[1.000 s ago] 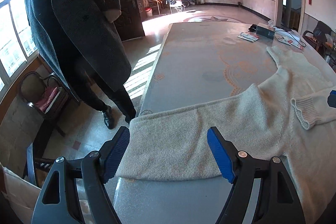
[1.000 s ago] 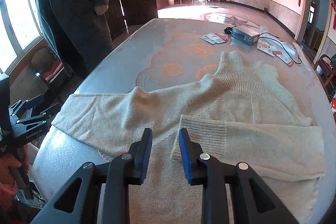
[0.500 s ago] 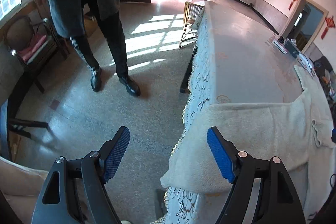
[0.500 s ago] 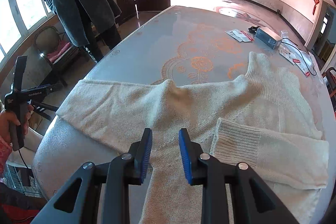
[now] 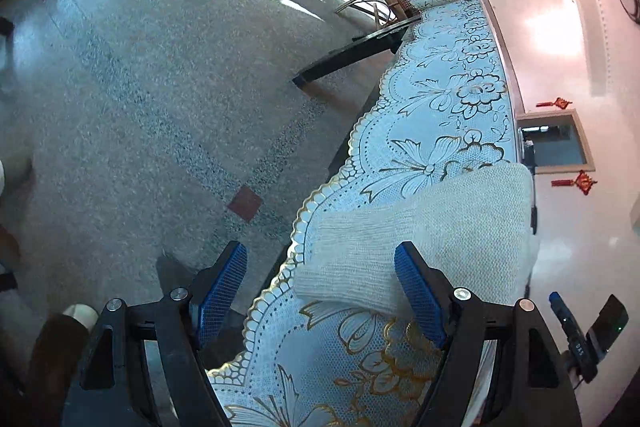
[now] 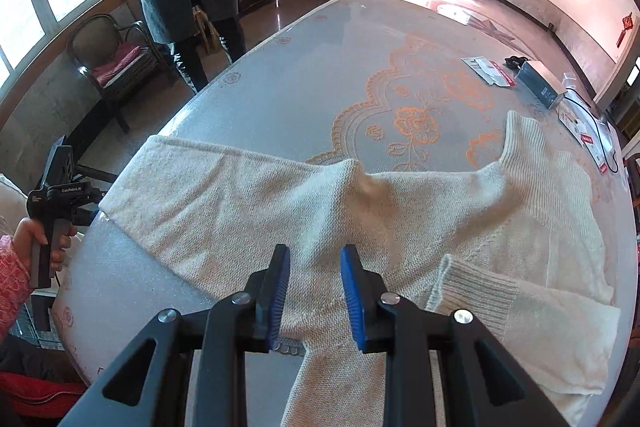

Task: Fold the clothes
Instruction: 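Grasp the other sleeve cuff with the left tool and lift it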

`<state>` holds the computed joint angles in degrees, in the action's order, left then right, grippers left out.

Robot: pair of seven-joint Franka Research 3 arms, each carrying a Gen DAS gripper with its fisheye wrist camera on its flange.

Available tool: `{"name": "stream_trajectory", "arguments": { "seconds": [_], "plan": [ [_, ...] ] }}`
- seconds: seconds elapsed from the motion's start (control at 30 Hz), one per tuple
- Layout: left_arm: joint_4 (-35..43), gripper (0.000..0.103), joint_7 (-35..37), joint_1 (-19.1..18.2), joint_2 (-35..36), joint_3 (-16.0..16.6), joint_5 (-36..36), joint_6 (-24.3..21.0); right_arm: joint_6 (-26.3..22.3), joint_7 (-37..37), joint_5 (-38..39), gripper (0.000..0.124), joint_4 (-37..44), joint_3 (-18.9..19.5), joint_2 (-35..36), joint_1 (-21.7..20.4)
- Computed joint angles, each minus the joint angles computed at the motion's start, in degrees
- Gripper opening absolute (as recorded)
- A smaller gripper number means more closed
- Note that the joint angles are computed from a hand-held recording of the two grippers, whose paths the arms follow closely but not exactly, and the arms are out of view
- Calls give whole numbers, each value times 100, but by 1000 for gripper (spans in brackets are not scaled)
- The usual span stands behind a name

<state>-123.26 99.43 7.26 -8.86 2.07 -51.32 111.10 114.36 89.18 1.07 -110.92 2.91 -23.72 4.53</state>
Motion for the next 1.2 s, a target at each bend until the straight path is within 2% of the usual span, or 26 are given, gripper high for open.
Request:
{"name": "stream_trajectory", "arguments": {
  "seconds": [0.1, 0.23, 0.33, 0.43, 0.53, 0.57, 0.63, 0.7, 0.73, 0.8, 0.97, 1.2],
  "plan": [
    [-316, 78, -407, 101, 19, 163, -737, -358, -24, -71, 5, 26, 99, 5, 117, 35],
    [-453, 78, -866, 246, 14, 200, -877, -737, 12, -116, 9, 26, 139, 13, 168, 73],
    [-635, 78, -1091, 294, 61, 226, -1573, -892, 6, -142, 14, 26, 136, 5, 198, 85],
    [-521, 78, -1094, 246, 235, 113, -2113, -964, -12, -101, 36, 26, 129, -2, 224, 86],
    [-303, 78, -1246, 190, 485, -56, -2222, -933, 18, -81, 20, 26, 102, 8, 204, 90],
    [-249, 78, -1331, 172, 545, -115, -2173, -847, 34, -72, 18, 26, 94, 11, 184, 92],
    [-268, 70, -1354, 142, 526, -199, -2251, -544, 80, -66, -21, 26, 69, 21, 130, 84],
    [-281, 40, -1267, 109, 459, -239, -2356, -241, 143, -59, -106, 26, 28, 37, 47, 57],
    [-254, 36, -1226, 90, 418, -255, -2327, -82, 174, -57, -139, 26, -1, 39, 3, 41],
    [-198, 19, -1095, 54, 342, -263, -2269, 228, 214, -16, -145, 26, -59, 12, -73, -6],
    [-16, 7, -961, -62, 30, -275, -1759, 1076, 253, 247, -162, 26, -290, -75, -329, -239],
    [313, 5, -521, -509, -556, -284, -1106, 2602, 300, 794, -504, 26, -645, -263, -830, -878]
  ]
}}
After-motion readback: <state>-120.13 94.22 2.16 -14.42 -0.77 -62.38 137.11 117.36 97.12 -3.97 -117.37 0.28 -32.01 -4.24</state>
